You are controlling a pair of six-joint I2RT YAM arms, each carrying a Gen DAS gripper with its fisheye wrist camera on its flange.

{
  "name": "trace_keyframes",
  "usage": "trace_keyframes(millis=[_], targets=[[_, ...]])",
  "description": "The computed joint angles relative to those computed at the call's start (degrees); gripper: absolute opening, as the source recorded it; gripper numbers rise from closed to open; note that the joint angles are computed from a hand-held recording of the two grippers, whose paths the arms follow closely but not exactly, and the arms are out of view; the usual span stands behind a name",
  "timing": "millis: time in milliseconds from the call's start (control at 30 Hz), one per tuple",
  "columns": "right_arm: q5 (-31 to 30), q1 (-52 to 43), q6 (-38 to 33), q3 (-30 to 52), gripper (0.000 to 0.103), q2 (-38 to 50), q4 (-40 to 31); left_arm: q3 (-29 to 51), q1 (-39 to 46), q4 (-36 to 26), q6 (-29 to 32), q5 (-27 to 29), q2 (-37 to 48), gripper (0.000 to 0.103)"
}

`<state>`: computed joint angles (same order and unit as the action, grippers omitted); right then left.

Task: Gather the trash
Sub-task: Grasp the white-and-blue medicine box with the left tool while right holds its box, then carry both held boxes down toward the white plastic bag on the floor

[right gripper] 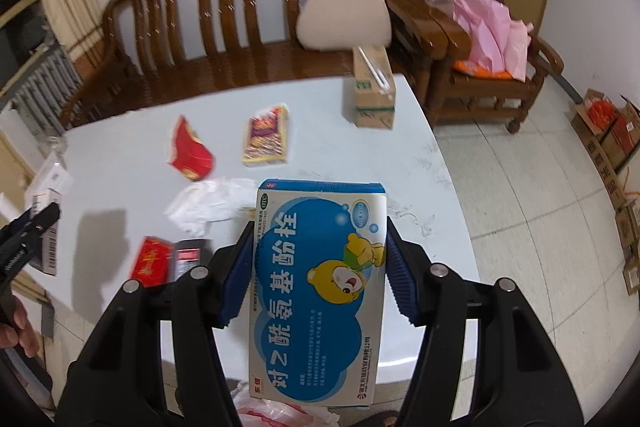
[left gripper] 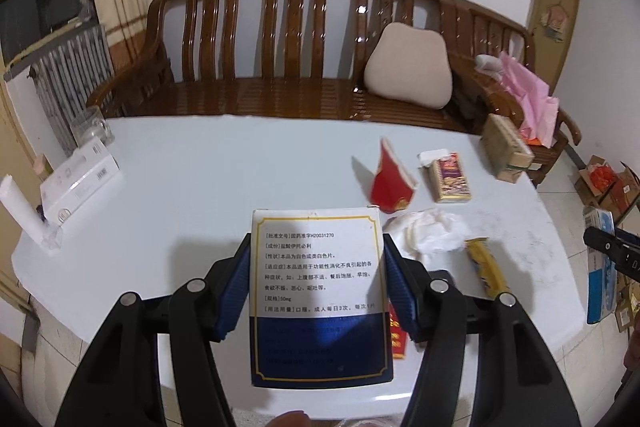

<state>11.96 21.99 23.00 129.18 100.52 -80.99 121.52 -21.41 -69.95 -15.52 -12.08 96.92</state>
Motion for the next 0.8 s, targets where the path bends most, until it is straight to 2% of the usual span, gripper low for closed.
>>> trace_keyframes(millis=[167, 300, 500, 800], targets=[[2.76, 4.87, 1.02, 2.18, 0.058, -3.7, -1.81, -0.77, -3.65, -0.7, -0.47, -2.11, -4.6, 0.059], [4.93, 8.6, 2.65, 1.7, 0.058, -6.52, -2.12, -2.59, -7.42, -1.15, -1.16, -6.01, -8.61, 0.059], [8.99, 15.68, 5.9, -2.93, 0.058, -13.15, -1.81, -6.48, -15.45, -2.4, -2.45, -15.74, -14.64, 0.059], [19.88, 33.19, 15.74, -12.94, 0.058, -21.92, -2.95, -19.01, -27.45, -3.68, -9.66, -20.95, -25.43, 0.059]])
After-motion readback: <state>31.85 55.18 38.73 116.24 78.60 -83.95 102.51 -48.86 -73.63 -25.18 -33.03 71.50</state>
